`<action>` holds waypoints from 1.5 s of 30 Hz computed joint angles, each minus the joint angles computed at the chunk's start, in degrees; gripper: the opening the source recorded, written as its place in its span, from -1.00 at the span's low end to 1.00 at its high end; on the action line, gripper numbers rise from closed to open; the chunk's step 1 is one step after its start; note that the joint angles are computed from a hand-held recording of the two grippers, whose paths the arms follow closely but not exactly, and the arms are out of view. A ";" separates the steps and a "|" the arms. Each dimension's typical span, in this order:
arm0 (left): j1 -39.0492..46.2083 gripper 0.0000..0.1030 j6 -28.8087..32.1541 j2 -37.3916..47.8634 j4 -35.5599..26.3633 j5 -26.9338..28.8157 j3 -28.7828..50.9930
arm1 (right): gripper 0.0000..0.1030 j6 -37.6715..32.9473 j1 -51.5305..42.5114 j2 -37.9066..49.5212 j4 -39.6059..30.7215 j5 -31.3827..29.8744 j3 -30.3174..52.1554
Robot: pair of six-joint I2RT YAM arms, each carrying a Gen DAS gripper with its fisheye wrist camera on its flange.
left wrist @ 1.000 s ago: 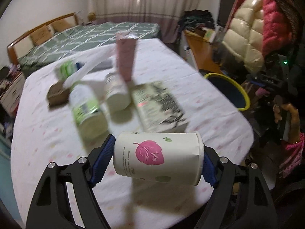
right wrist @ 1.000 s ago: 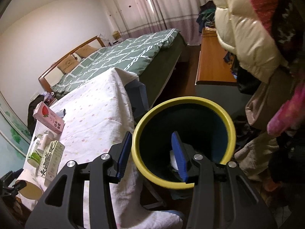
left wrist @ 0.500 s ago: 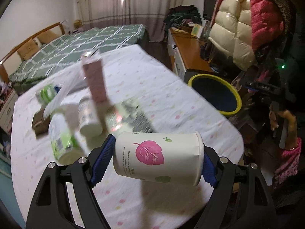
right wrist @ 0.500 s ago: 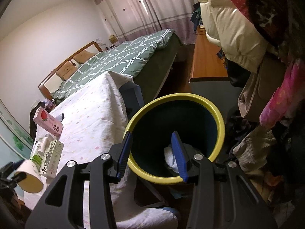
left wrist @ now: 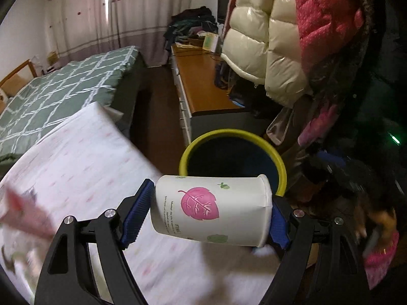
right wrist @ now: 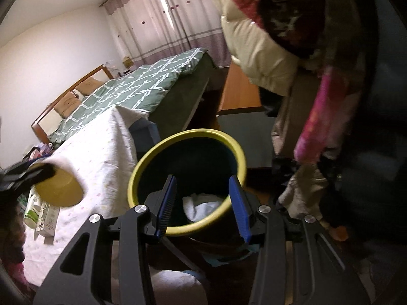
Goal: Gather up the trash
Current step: 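Carry the paper cup over the bin and open the left gripper, then grasp the white foam mesh sleeve on the sheet with the right gripper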
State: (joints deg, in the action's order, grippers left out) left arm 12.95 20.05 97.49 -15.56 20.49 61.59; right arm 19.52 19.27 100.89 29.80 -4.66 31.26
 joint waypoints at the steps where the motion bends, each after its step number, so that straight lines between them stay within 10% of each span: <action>1: -1.75 0.54 -1.09 2.28 0.43 -0.64 1.83 | -0.19 -0.10 -0.35 -0.38 0.11 0.06 -0.57; 11: -11.61 0.86 -9.92 19.51 4.25 -7.72 15.26 | -0.19 -0.84 -1.73 -1.71 -0.77 -0.50 -2.34; 19: -5.53 0.86 -10.37 5.09 7.99 -2.57 1.55 | -0.18 -0.53 0.65 -3.23 -0.48 1.22 -3.15; 31: 30.54 0.90 2.49 -20.83 1.18 10.71 -15.84 | -0.18 0.68 17.15 0.78 -7.44 3.11 8.49; 45: 70.31 0.90 19.48 -12.14 -3.88 23.33 -8.50 | -0.18 -1.58 41.63 20.95 -25.27 1.38 50.40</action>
